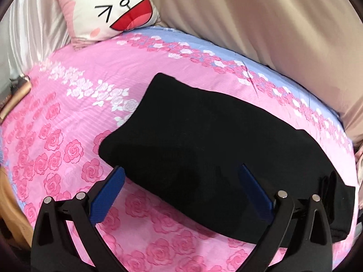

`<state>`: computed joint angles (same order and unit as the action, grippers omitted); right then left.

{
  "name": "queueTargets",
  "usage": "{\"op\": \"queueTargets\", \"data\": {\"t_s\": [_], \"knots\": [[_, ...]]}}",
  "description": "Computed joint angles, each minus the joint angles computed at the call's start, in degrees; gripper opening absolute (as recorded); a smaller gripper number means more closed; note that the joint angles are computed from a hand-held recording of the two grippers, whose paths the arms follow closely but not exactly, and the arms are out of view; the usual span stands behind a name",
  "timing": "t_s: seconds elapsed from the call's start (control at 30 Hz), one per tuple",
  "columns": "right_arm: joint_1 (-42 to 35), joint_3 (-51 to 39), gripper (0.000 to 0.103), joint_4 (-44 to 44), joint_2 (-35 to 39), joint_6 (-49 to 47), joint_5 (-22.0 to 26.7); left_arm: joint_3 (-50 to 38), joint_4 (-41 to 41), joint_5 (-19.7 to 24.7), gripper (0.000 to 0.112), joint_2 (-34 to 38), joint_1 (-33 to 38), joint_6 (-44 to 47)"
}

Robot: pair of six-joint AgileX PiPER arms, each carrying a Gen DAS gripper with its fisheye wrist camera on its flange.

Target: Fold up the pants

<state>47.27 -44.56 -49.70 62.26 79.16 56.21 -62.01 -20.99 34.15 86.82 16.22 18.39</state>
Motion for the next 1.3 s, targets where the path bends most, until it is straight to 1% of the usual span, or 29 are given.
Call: {"op": "queueTargets", "data": {"t_s": [0.07, 0.13, 0.17, 0.23, 0.27, 0.33, 0.4, 0.43, 0.47, 0.53, 0.6, 0.67, 0.73, 0.8, 0.83, 0.87, 0.9, 0.93, 0.97, 1.0, 1.03, 1.07, 1.1, 1.17, 1.2, 1.23, 1.27, 1.3], "knots": [[1.5, -4.4, 0.064, 0.6, 7.4, -1.6, -6.4, 1.3, 4.1, -1.4, 0.098, -1.4, -2.3, -3.1], [0.9, -7.3, 0.063, 3.1, 13.2, -5.0, -12.5, 2.3, 10.1, -2.9, 0.098, -2.2, -4.6, -7.7], [0.6, -9.1, 0.060, 3.7, 16.2, -6.0, -13.6, 3.2, 12.8, -3.3, 0.098, -2.9, -5.7, -9.6], [0.0, -12.0, 0.060, 5.9, 21.7, -8.8, -15.6, 3.8, 14.5, -3.3, 0.098, -3.5, -6.3, -9.6], [-0.4, -13.3, 0.060, 6.7, 24.3, -9.5, -15.9, 4.2, 14.6, -3.3, 0.098, -3.8, -6.2, -9.1], [-2.0, -13.5, 0.056, 8.7, 26.3, -11.4, -16.6, 4.8, 11.7, -2.9, 0.098, -4.0, -5.2, -5.6], [-2.6, -12.9, 0.034, 8.8, 27.2, -10.2, -18.5, 4.8, 8.2, -2.1, 0.098, -3.8, -3.7, -1.6], [-2.9, -13.6, 0.027, 9.4, 27.5, -11.3, -18.5, 4.6, 6.5, -1.7, 0.098, -3.3, -2.6, 0.2], [-3.1, -14.4, 0.010, 10.3, 27.6, -12.2, -18.2, 4.4, 6.1, -1.6, 0.098, -2.9, -2.3, 0.5], [-2.8, -17.5, 0.010, 12.6, 28.7, -13.8, -16.4, 3.4, 4.8, -0.9, 0.098, -1.7, -0.9, 1.7], [-1.7, -21.1, 0.009, 11.6, 29.8, -13.4, -13.7, 3.0, 4.1, -0.6, 0.098, -1.3, -0.1, 2.3], [-1.2, -23.5, 0.009, 11.5, 31.0, -13.9, -12.8, 2.7, 4.2, -0.6, 0.098, -1.1, 0.4, 2.5], [-1.8, -27.1, 0.010, 14.2, 35.1, -17.6, -11.7, 2.7, 4.9, -0.7, 0.098, -1.1, 0.4, 2.2], [-0.5, -28.6, 0.017, 11.5, 38.6, -15.7, -10.2, 2.8, 5.2, -0.6, 0.098, -1.1, 0.4, 2.6], [0.5, -29.0, 0.021, 10.1, 38.8, -14.7, -9.1, 3.0, 4.9, -0.5, 0.098, -1.3, 0.6, 3.3], [1.1, -28.6, 0.039, 9.8, 37.5, -14.0, -9.7, 3.0, 4.3, -0.4, 0.098, -1.4, 1.1, 4.3], [1.2, -27.2, 0.048, 9.7, 35.7, -13.4, -11.7, 2.9, 2.5, 0.1, 0.098, -1.4, 2.2, 6.1], [1.5, -25.9, 0.048, 9.6, 33.8, -12.9, -12.6, 2.2, -1.0, 1.4, 0.098, -0.9, 4.3, 9.1], [2.2, -25.6, 0.048, 8.8, 32.9, -12.1, -11.8, 1.2, -5.1, 3.2, 0.098, 0.0, 6.6, 12.3], [3.1, -24.7, 0.051, 7.1, 31.5, -10.2, -10.3, -1.1, -9.6, 6.8, 0.098, 2.2, 9.7, 15.2], [3.4, -23.9, 0.052, 6.8, 30.4, -9.7, -9.5, -2.5, -11.9, 8.8, 0.098, 3.8, 11.2, 16.2], [3.5, -23.0, 0.052, 6.8, 29.4, -9.3, -9.0, -5.4, -14.0, 11.9, 0.098, 6.9, 13.2, 16.2], [3.5, -21.7, 0.054, 6.7, 28.1, -8.1, -8.4, -7.5, -15.2, 13.6, 0.098, 9.1, 14.2, 15.4], [3.2, -19.6, 0.059, 6.9, 26.1, -6.8, -7.8, -11.0, -18.1, 15.2, 0.098, 13.2, 15.3, 14.8], [3.2, -18.6, 0.064, 6.4, 25.1, -5.3, -7.3, -12.6, -18.5, 16.2, 0.098, 14.9, 15.2, 14.0], [3.1, -17.9, 0.065, 6.3, 24.5, -4.4, -7.0, -13.6, -19.2, 16.7, 0.098, 16.2, 15.0, 13.6], [2.9, -17.1, 0.068, 6.2, 23.8, -3.9, -6.7, -13.4, -20.7, 15.0, 0.094, 16.1, 14.5, 14.5], [2.7, -16.5, 0.069, 6.3, 23.4, -3.5, -6.0, -13.5, -19.9, 13.8, 0.089, 16.2, 13.6, 13.1]]}}
